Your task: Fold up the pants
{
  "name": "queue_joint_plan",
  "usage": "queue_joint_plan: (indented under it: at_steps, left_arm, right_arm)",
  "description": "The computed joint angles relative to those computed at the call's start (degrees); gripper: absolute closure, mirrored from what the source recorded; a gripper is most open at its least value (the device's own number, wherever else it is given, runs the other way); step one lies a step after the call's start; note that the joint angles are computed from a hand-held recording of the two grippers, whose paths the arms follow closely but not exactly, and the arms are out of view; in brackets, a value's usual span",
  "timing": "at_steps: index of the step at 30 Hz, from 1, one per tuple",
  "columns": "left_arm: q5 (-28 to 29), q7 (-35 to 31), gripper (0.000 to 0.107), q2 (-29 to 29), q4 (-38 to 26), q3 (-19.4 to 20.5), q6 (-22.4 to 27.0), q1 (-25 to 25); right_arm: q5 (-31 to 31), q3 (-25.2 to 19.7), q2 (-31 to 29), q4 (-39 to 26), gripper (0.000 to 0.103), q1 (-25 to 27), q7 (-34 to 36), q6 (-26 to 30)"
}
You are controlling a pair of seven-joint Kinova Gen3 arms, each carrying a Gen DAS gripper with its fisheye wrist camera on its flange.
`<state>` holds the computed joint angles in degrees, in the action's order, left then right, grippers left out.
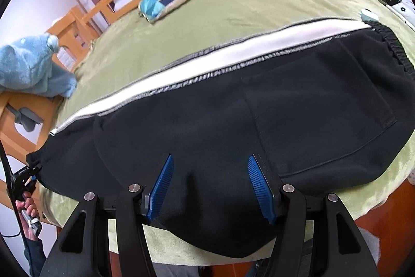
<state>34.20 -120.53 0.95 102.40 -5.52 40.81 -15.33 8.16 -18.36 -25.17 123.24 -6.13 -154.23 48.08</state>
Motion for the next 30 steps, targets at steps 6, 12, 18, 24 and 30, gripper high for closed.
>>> queue_joint_plan:
  at_steps: [6,12,18,24,30]
  left_arm:
    - [-4.5,-3.0,0.096,-8.7,-1.9,3.0,-0.1,11.4]
    - [-2.0,-4.1,0.097,-10.0,-4.3,6.6,6.1,24.5]
    - [-0.3,-1.0,0.097,-3.7,-4.1,12.7,11.5,30.4]
    - [-2.7,2.0,0.085,1.2,-4.5,10.6,19.8,32.4]
    - [7.8,-11.8,0.032,-6.1,0.8,-1.9,21.3,30.9]
  right_arm:
    - [0.7,2.2,-5.3,0.8,0.043,0.6,4.2,0.3]
    - [-1.5,5.9,-10.3,1.7,0.043,1.9,10.5,2.9]
    - [-5.1,8.8,-14.7,3.1,0.043,3.8,15.2,5.8]
    - [-9.0,10.6,-16.1,5.0,0.043,4.7,18.2,3.3]
    - [-14.7,13.3,-8.1,6.6,0.042,0.2,22.6,-9.2]
